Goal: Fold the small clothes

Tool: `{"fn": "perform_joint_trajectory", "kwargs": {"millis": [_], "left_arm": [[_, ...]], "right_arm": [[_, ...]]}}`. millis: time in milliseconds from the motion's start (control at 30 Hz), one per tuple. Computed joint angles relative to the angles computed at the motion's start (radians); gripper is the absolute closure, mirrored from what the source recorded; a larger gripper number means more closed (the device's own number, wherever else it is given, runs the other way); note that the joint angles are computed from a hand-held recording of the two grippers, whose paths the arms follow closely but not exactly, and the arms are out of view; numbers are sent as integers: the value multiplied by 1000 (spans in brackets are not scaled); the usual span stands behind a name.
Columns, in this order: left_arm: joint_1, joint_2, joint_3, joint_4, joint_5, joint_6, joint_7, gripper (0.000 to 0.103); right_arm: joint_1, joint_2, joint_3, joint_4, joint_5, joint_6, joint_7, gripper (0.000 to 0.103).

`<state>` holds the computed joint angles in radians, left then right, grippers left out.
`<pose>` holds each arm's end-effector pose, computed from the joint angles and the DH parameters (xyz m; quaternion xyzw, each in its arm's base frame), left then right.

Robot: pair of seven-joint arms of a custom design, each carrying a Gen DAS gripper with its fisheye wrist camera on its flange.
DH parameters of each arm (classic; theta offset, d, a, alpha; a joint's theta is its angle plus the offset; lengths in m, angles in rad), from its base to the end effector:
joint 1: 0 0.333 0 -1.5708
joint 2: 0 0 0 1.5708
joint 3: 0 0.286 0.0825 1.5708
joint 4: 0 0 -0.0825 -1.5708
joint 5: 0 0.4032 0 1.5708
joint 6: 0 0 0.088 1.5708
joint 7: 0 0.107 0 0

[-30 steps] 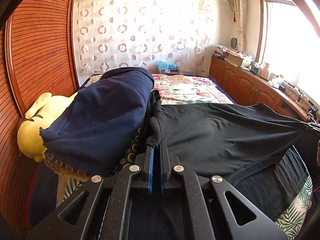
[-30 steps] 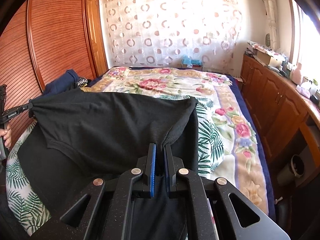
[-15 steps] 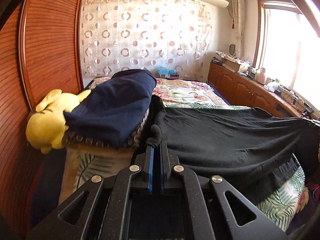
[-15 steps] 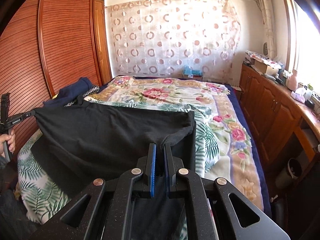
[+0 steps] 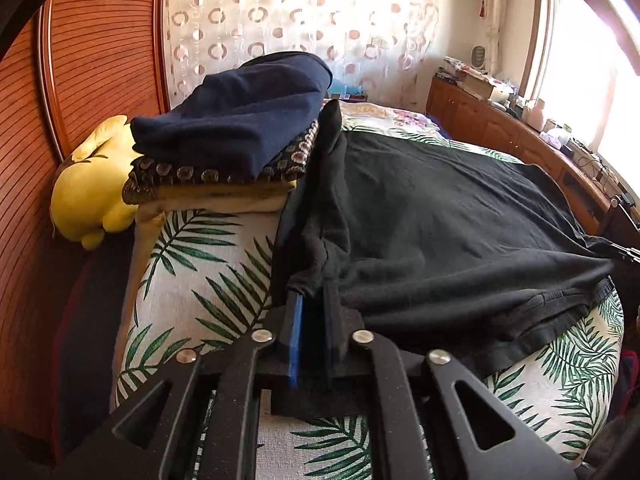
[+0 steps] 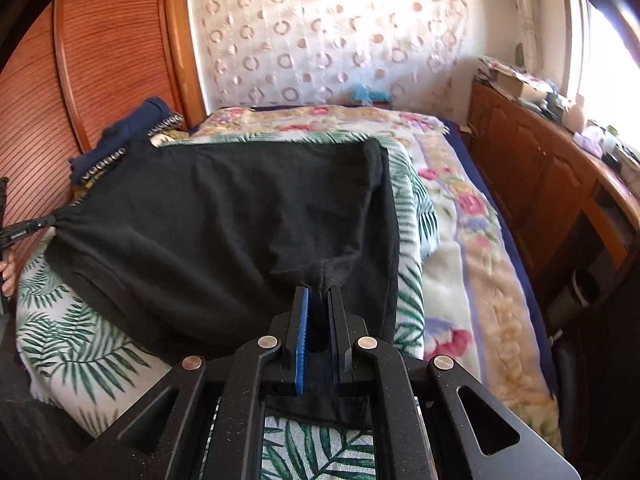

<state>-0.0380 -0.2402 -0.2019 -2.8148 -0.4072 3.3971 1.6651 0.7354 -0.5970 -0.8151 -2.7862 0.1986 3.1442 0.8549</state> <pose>0.4275 -0.0557 0.3215 -0.6781 0.6203 -0.3036 0.2513 0.4361 -0.0322 0.3770 -0.7428 0.5178 -0.2273 0.3584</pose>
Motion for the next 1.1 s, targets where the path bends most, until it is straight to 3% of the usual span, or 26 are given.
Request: {"fn": "perform_joint_trajectory", "kwargs": {"millis": [133, 167, 233, 267, 400, 533, 667, 833, 1100], "left_arm": [[-76, 5, 88, -14, 64, 20, -41, 73], [-64, 10, 75, -17, 71, 30, -44, 70], [-3, 26, -16, -13, 3, 44, 6, 66], [3, 32, -25, -9, -9, 43, 18, 66], [-58, 52, 61, -30, 59, 70, -38, 66], [-37, 61, 31, -51, 24, 111, -15, 66], [-52, 55, 68, -66, 73, 119, -44, 64], [-37, 48, 50, -57, 56, 92, -23, 62], [-58, 30, 96, -23, 110, -15, -41, 61]], "right_arm": [[30, 16, -12, -4, 5, 40, 28, 75], [40, 15, -20, -10, -2, 51, 33, 73], [49, 29, -20, -17, -20, 71, 56, 73], [59, 48, -27, -14, -27, 86, 71, 72], [50, 57, -22, -27, -71, 75, 115, 72], [53, 67, -33, -43, -112, 109, 147, 72], [78, 59, -76, -38, -152, 109, 166, 72], [30, 71, -30, -49, -195, 105, 192, 63], [-65, -18, 40, -92, -246, 123, 208, 58]]}}
